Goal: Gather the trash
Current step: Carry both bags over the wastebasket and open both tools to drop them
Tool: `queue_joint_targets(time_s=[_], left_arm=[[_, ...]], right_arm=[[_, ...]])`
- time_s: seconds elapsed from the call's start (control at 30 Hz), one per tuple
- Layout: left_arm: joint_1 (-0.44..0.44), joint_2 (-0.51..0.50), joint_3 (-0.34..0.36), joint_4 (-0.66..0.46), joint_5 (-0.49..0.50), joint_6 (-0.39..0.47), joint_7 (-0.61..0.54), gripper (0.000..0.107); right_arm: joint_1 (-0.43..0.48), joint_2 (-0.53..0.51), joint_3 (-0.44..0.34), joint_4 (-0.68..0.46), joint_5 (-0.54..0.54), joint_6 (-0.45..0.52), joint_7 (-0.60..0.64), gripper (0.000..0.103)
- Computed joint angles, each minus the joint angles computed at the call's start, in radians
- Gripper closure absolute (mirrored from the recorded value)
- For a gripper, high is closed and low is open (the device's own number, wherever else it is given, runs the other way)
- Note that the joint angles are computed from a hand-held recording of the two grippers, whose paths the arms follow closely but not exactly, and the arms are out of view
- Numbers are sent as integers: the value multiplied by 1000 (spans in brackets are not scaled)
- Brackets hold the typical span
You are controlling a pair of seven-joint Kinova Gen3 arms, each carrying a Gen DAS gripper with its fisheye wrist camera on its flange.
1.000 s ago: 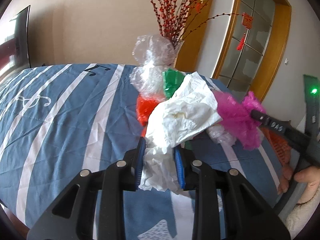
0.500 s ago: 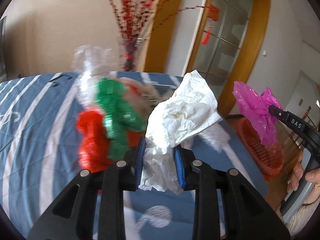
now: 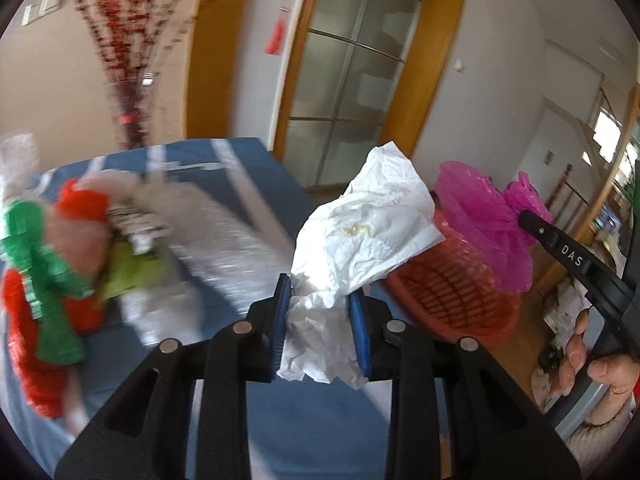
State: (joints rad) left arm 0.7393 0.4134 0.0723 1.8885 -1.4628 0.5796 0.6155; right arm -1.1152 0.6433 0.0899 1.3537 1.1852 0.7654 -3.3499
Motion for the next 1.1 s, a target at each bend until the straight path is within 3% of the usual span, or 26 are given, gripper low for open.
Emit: queue_joint_targets(time_s=[0.17, 0.47, 0.9, 1.1], left_arm=[[-24, 76, -9, -109, 40, -96, -105, 78], [-83, 206, 5, -311, 249, -210, -392, 78], [-134, 333, 62, -508, 524, -207, -727, 78], [-113, 349, 38, -533, 614, -197, -798, 62]], right_arm=[[9, 1, 10, 23, 8, 34, -34, 77], [61, 17, 11, 30, -11, 48, -76, 77], [99, 35, 25, 26, -40, 20, -111, 75], [117, 33, 32, 37, -67, -37, -115, 64]])
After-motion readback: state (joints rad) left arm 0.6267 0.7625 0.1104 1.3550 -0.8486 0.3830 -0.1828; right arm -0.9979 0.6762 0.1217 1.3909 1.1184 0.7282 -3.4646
